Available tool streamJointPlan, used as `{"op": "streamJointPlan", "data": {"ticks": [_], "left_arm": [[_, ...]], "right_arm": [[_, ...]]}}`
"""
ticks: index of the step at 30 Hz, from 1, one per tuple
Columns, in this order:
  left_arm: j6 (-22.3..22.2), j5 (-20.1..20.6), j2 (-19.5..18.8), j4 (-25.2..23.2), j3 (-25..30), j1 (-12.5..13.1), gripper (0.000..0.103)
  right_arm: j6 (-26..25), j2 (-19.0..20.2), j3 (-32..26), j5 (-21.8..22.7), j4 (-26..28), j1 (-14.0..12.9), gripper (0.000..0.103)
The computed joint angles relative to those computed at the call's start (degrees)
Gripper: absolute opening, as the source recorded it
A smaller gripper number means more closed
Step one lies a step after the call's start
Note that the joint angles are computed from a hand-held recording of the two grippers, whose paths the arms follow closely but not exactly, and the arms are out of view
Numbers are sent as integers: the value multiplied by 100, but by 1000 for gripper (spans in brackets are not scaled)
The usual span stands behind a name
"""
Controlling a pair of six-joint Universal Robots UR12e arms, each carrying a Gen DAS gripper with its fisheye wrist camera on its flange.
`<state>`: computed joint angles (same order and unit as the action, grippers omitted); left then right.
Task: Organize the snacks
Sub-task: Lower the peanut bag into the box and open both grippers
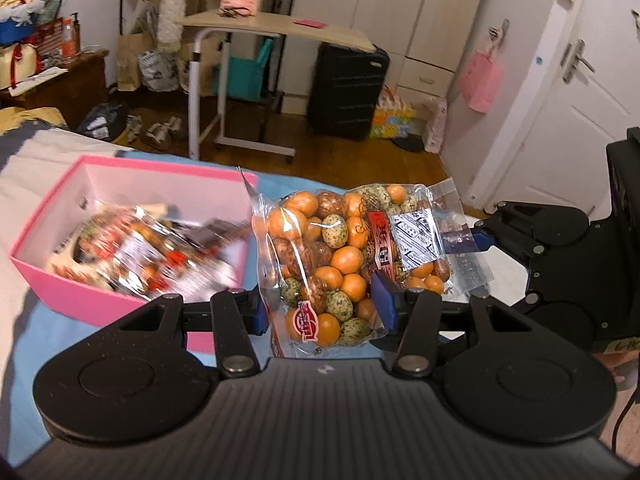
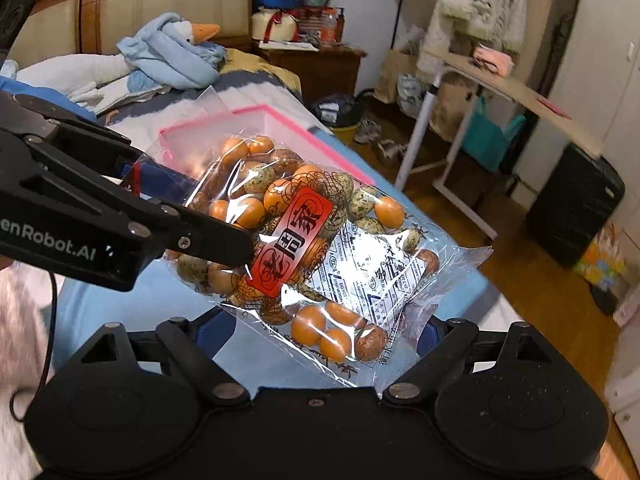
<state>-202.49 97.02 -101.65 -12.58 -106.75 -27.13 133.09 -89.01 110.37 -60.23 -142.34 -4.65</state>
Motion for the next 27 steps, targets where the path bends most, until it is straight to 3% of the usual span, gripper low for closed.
{"op": "streamJointPlan", "data": {"ticks": [4,9,20,23,27], "left_arm": [[274,95,15,-33,1,232,48],[258,59,-2,11,-41,575,49],[759,89,-236,-493,154,1087,53],[389,183,-336,-558,172,1182,58],[80,658,-434,-585,130,1132,62]], "right_arm": [[206,317,-297,-35,-70,282,91],[488,692,-614,-103,-185,599,91],[1736,1384,-1183,108,456,973,90],[1939,1504,-1204,333,465,1005,91],[2211,1553,-1116,477,421,964,90]]}}
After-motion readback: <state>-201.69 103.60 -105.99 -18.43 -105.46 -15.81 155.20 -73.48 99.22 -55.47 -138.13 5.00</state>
